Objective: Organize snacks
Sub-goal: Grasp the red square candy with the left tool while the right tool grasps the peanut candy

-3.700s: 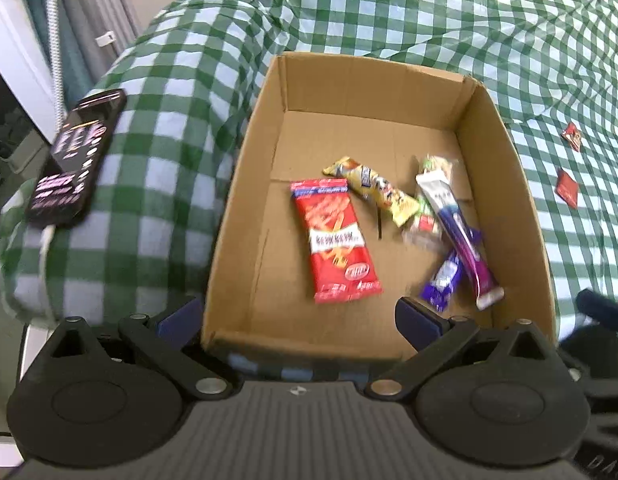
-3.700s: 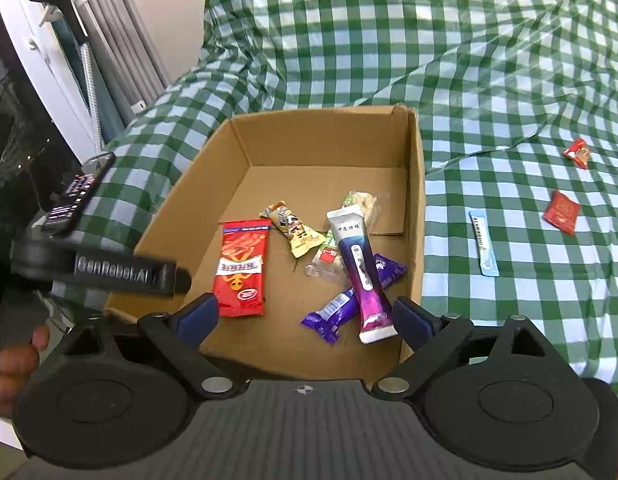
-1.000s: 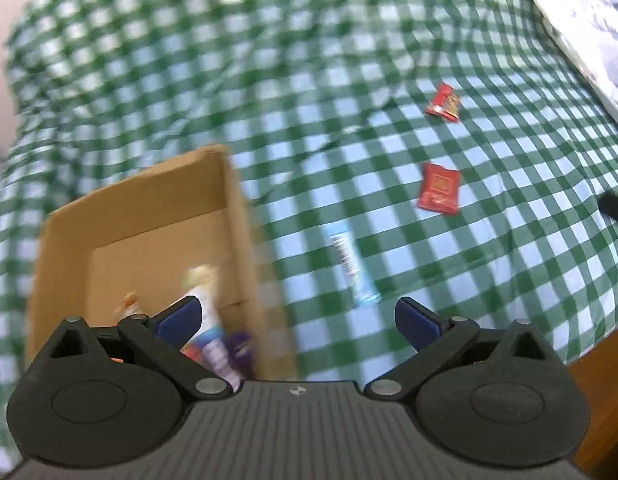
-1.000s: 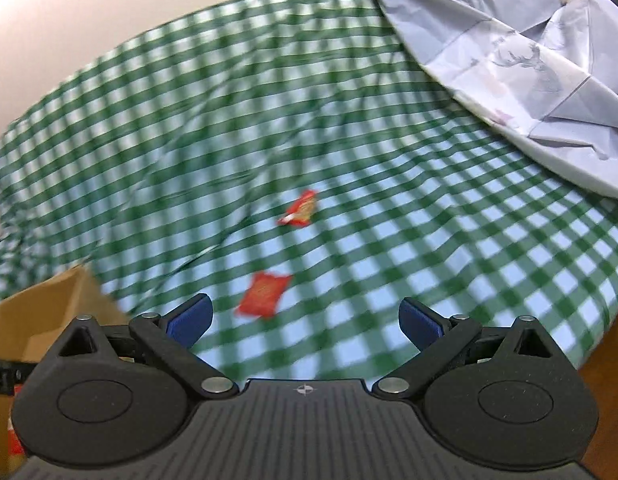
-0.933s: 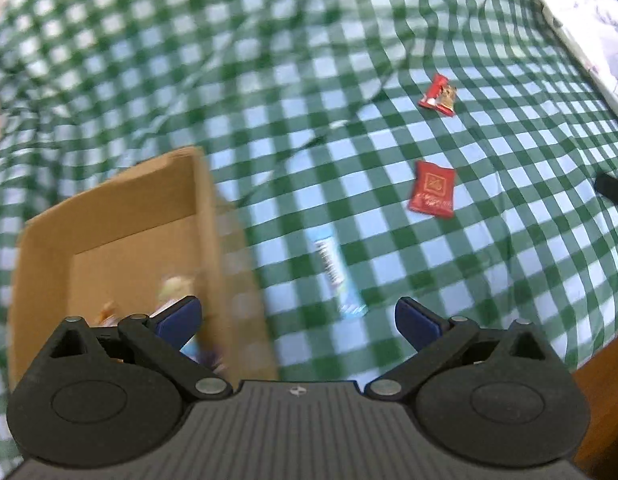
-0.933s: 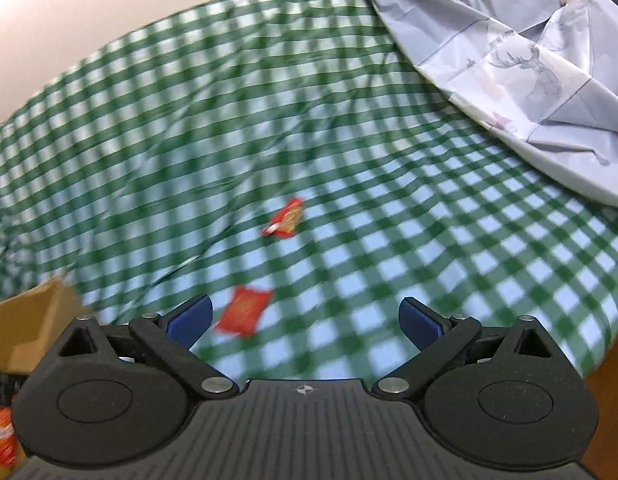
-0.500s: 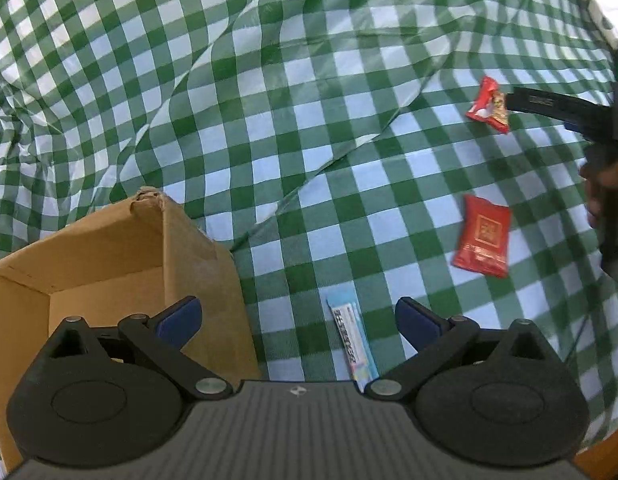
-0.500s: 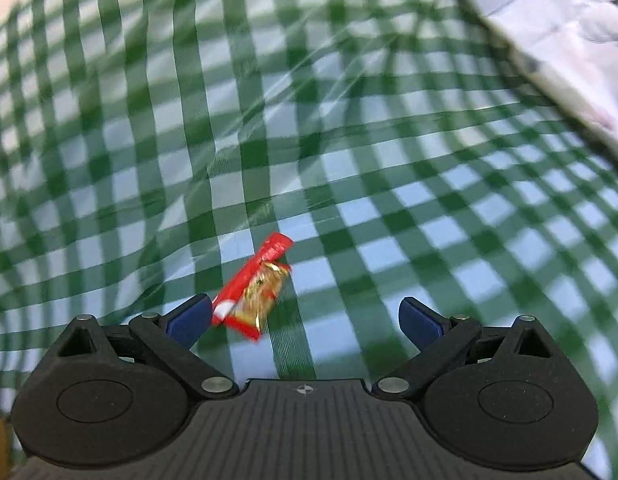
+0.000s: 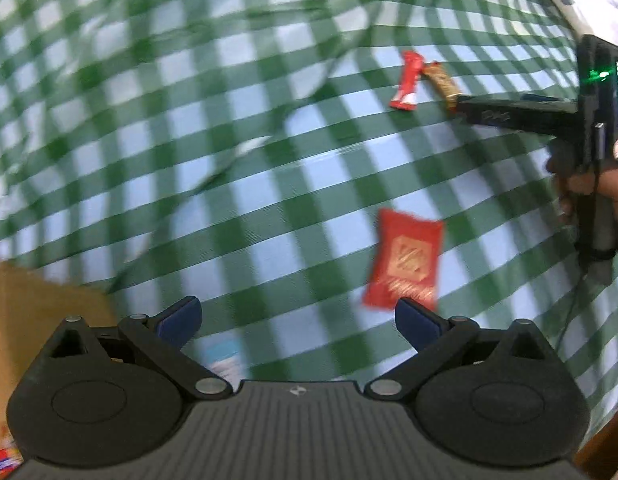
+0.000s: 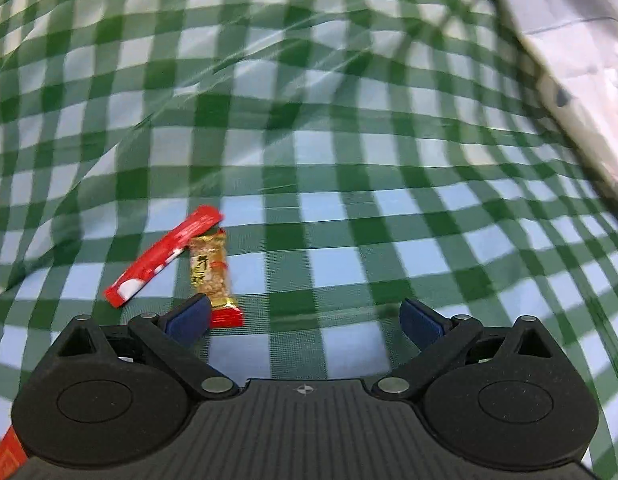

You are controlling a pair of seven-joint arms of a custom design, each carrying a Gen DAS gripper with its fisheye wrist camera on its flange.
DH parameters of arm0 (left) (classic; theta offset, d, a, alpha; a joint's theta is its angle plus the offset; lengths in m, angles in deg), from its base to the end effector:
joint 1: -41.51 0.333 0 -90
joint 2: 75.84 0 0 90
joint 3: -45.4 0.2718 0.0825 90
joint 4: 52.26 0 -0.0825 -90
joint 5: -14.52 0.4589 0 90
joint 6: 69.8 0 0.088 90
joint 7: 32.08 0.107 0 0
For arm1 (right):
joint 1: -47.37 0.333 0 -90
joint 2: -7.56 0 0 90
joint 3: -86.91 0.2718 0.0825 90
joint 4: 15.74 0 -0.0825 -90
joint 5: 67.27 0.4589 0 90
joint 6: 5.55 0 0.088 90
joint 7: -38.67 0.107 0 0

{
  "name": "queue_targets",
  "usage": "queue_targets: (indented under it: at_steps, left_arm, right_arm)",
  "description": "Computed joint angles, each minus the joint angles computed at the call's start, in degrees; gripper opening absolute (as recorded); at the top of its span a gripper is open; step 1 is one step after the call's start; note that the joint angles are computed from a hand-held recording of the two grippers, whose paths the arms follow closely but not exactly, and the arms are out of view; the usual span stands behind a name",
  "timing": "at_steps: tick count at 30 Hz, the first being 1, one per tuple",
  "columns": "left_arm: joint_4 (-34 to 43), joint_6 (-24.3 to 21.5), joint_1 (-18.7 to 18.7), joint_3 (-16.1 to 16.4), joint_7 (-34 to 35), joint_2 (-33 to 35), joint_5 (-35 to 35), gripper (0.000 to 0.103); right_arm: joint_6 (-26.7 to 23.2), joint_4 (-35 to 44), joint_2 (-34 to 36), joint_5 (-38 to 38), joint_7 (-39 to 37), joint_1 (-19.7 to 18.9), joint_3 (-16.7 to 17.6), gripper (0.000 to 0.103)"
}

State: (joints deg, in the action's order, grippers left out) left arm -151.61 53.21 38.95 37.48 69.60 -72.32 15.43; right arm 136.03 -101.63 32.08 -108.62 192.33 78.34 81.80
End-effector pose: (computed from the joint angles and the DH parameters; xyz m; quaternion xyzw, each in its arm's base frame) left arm 0.6731 -0.1222 0.5077 -0.5476 0.8182 -0.1203 0.1274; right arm 0.6944 0.3488 0.4178 -0.5871 0.7087 -0.3025 0.2481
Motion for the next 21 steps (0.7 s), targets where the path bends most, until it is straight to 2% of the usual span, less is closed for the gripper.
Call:
queue_targets:
  at_steps: [4,8,9,10,11,12,13,15,18,21]
  left_arm:
    - [7.5,-3.49,-0.82,-1.34,1.24,7.48,-2.06,0.103]
    - [12.12,-6.28,-1.98,-2.0,1.58,13.25,0.13,0.103]
    - [11.96,-6.05,-2.27,-1.9,1.03,13.63,1.29,0.102]
    - [9.8,-3.73,-1.97,-1.97,0.67,12.24,0.88,0.099]
    - [6.96,-0.7,-1.69,-1.95,-0.08,10.15,0.44,0.074]
    - [4.74,1.46,-1.07,-2.17,1.04,8.21,-1.29,0.045]
    - [4.25,1.41,-0.7,-2.3,2.57,7.34,-2.55,0.045]
    - [4.08,0.24,-0.62,-1.95,1.68,6.47,-2.95,0.044]
    - [-0.05,1.97,-0.09,-1.47,2.89,1.92,-4.29,0.044]
    - [-7.34,4.75,0.76,-0.14,7.13,-6.41,-8.78,0.045]
  right_arm:
    - [0.68,5.5,4.29,5.95,-10.14,-2.05,1.96,0.102]
    - [2.36,8.14,6.88,6.28,-11.06,-0.17,-0.26,0.102]
    - [3.4,7.91,7.01,6.06,-10.45,0.24,-0.92,0.102]
    - [4.34,7.57,7.0,6.03,-10.36,0.43,-1.35,0.102]
    - [5.64,6.75,6.61,5.8,-10.54,0.55,-1.72,0.096]
    - [8.3,4.99,5.62,4.56,-9.87,0.96,-2.52,0.058]
    - [10.47,3.2,4.45,3.43,-9.3,1.37,-3.1,0.021]
    - [10.43,1.98,3.25,4.2,-11.08,1.07,-2.48,0.021]
    - [9.54,-0.45,0.95,3.55,-11.05,1.7,-2.42,0.02]
    - [8.51,-6.03,-5.0,-2.22,-0.9,4.23,-3.42,0.02]
